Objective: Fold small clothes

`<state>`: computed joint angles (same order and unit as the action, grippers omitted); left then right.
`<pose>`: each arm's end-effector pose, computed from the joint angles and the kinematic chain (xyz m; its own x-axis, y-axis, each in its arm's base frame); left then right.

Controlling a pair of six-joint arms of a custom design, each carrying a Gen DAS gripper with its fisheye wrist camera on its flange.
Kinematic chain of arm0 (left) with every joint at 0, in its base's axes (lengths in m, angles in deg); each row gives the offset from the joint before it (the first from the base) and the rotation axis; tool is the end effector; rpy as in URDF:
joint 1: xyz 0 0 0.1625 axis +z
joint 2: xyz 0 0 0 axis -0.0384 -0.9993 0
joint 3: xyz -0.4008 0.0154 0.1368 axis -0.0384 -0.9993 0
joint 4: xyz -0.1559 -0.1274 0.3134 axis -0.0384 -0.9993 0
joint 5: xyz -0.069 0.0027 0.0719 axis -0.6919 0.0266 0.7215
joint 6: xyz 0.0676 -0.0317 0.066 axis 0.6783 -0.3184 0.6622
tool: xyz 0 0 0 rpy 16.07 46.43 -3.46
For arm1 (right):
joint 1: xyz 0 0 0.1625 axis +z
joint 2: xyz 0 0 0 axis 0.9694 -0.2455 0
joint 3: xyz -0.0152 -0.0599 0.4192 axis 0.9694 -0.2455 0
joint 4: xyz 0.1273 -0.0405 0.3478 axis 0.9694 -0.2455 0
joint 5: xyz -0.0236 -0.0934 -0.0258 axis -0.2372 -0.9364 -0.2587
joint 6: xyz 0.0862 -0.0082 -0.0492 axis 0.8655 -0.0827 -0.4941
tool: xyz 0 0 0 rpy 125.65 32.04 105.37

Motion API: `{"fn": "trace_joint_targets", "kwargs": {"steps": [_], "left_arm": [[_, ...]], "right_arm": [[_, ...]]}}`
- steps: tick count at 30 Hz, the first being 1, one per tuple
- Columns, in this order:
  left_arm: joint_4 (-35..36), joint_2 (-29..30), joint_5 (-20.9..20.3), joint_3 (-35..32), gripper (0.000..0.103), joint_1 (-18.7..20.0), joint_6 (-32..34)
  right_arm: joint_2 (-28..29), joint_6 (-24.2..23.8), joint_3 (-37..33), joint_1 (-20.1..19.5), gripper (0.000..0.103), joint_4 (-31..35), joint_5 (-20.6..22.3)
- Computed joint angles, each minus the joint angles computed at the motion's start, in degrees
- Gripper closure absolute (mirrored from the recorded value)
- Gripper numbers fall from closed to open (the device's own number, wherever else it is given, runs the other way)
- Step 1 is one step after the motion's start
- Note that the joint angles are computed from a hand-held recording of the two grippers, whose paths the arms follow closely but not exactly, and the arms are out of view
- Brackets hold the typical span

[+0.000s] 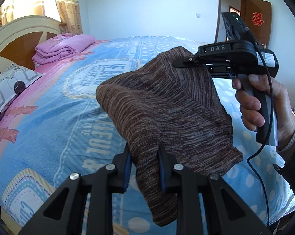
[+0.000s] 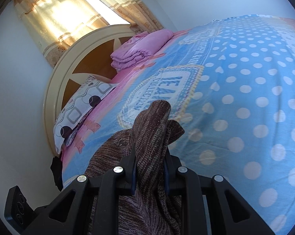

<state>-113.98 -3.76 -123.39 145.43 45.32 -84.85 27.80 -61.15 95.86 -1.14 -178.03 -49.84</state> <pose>-0.2933 -0.5443 -0.0553 -0.6210 0.4707 -0.6267 0.7402 0.6151 -0.2714 -0.0343 -0.6902 0.2924 -0.9692 -0.1826 0.1653 -0.2462 0.7405 -0.6254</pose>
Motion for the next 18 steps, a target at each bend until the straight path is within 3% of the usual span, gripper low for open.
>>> {"fn": "trace_joint_targets", "kwargs": {"steps": [11, 18], "left_arm": [[-1.37, -2.21, 4.22, 3.02, 0.078, 2.64, 0.46], [0.72, -2.77, 4.11, 3.36, 0.078, 4.29, -2.14]], "right_arm": [[7.04, -1.26, -5.84, 4.24, 0.082, 3.79, -2.98], [11.21, -1.42, -9.51, 5.31, 0.082, 5.51, -6.74]]}}
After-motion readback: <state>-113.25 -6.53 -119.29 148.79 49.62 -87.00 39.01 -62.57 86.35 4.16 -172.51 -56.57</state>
